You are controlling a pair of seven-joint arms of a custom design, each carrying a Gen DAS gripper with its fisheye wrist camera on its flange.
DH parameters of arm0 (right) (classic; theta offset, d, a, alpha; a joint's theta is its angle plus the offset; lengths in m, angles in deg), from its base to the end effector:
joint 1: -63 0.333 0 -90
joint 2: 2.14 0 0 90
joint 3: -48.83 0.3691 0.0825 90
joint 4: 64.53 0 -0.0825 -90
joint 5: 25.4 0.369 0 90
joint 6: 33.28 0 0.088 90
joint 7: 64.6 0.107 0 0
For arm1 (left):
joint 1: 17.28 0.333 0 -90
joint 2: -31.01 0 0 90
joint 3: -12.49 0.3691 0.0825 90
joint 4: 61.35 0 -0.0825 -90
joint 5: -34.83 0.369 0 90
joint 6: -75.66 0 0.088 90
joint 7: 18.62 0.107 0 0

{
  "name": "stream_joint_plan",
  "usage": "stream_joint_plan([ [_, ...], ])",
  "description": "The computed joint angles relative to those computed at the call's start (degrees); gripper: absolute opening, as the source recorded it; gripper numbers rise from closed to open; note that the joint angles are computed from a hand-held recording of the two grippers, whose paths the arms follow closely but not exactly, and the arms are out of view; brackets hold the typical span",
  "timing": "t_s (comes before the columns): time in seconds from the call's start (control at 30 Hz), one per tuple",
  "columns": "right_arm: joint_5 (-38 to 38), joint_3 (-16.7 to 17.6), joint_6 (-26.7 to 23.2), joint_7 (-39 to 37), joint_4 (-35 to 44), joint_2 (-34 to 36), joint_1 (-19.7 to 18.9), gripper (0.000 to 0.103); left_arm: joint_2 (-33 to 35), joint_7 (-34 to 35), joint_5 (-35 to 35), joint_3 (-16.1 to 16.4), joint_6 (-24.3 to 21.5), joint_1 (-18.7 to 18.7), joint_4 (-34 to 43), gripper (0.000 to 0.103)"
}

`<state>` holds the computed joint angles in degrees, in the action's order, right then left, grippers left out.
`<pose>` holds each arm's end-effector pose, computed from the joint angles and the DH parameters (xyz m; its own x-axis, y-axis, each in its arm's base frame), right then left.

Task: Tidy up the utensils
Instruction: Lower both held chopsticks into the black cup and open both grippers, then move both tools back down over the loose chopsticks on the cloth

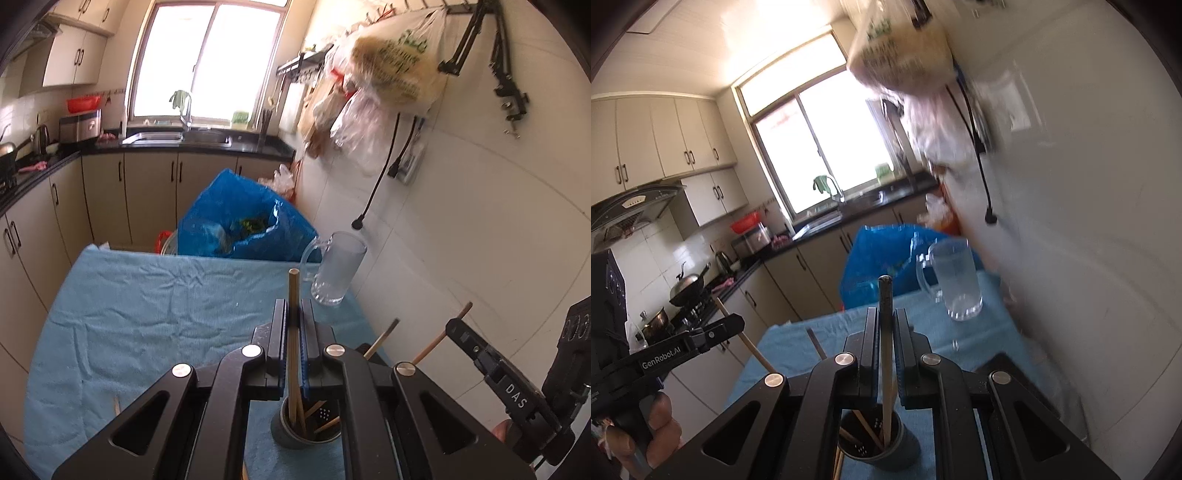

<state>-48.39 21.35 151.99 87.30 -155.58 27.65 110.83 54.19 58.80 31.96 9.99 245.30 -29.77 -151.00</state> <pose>0.6379 0.3744 0.5428 0.1528 -0.9055 -0.3959 -0.4786 0.2827 -0.8313 0.7086 -0.1791 0.5878 -0.1116 -0.9634 0.2436 -0.5831 -0.1350 -0.8011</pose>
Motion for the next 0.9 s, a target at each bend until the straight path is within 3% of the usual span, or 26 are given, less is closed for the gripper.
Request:
stream_joint_plan([
  [0.07, 0.46, 6.35, -1.68, -1.9, 1.43, 0.43, -4.93, 0.008, 1.0, 0.3, -0.41, -0.5, -1.49, 0.44, 1.24, 0.005],
  [0.2, 1.01, 15.37, -3.76, -4.68, 3.0, 1.09, -11.78, 0.009, 2.8, -0.17, -0.4, -0.42, -3.71, 0.49, 3.44, 0.006],
  [0.27, 1.53, 19.28, -3.52, -6.23, 2.95, 1.07, -14.77, 0.012, 3.13, -0.01, -0.86, -0.96, -4.45, 1.04, 3.99, 0.014],
  [0.3, 1.75, 19.82, -3.49, -6.55, 2.79, 0.94, -15.23, 0.018, 2.91, 0.11, -1.12, -1.2, -4.41, 1.29, 3.64, 0.018],
  [0.43, 1.59, 14.72, -1.32, -4.66, 1.13, 0.06, -11.57, 0.027, 1.43, 0.7, -1.87, -1.75, -2.96, 1.97, 1.55, 0.023],
  [0.5, 1.48, 9.49, -0.03, -2.93, -0.83, -1.01, -7.48, 0.027, 0.0, 1.46, -2.89, -2.52, -2.11, 2.77, -0.29, 0.025],
  [0.73, 4.27, -1.02, 5.29, -3.68, -10.21, -5.12, 2.84, 0.039, -7.05, 3.58, -4.95, -2.51, 3.36, 4.62, -11.83, 0.028],
  [0.8, 5.09, -1.69, 5.53, -5.43, -12.84, -6.14, 4.49, 0.04, -8.91, 2.81, -4.43, -1.04, 3.63, 4.51, -15.56, 0.029],
  [0.9, 5.9, 2.82, 5.9, -7.77, -16.02, -7.37, 2.17, 0.04, -10.63, 3.0, -6.08, -1.51, 3.17, 6.66, -20.5, 0.029],
])
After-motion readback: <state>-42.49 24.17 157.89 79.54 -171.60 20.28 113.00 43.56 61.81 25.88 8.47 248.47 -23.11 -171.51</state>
